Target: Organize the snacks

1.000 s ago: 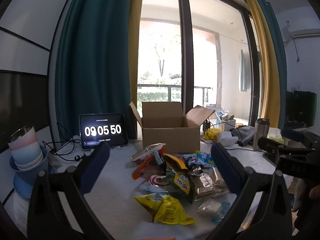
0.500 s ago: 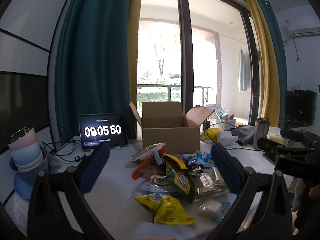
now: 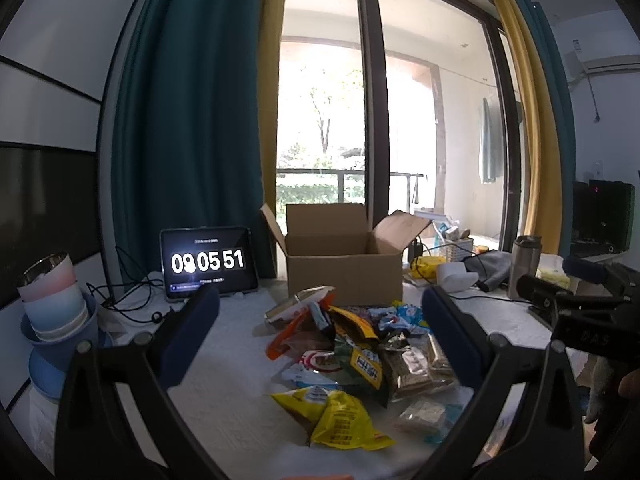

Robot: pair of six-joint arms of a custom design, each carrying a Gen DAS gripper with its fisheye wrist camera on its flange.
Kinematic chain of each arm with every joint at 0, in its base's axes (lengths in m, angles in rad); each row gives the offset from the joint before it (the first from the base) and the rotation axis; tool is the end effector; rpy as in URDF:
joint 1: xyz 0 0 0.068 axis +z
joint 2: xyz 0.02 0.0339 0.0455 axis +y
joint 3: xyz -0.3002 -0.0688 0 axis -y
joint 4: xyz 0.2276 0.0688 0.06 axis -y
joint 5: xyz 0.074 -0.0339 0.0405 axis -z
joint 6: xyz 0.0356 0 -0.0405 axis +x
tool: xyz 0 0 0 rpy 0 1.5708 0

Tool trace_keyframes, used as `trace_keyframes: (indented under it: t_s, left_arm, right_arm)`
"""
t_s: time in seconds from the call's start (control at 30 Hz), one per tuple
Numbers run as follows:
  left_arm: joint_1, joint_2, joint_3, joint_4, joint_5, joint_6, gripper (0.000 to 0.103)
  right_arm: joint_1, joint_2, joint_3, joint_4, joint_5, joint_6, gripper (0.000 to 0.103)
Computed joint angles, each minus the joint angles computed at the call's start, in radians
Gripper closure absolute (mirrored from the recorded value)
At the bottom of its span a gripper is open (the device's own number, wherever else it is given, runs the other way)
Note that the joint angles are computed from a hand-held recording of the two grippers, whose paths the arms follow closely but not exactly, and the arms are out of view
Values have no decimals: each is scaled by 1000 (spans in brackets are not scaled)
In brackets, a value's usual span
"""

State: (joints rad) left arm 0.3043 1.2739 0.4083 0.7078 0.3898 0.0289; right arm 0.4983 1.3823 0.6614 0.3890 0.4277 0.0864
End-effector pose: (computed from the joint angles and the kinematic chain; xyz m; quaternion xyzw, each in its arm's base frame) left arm 0.2244 0.0563 0.2493 0.0221 0.7564 -0.0397 0.6525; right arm 0.2485 0.1184 0.2686 -0.0421 0.8040 -0.0019 0.5931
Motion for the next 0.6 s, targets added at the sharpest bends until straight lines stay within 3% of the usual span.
trace_keyframes:
  t_s: [0.6]
  left_arm:
    - [-14,36,-7,5,-14,13,1]
  right_arm:
    - [-12,14,-1,-5,-15,8,11]
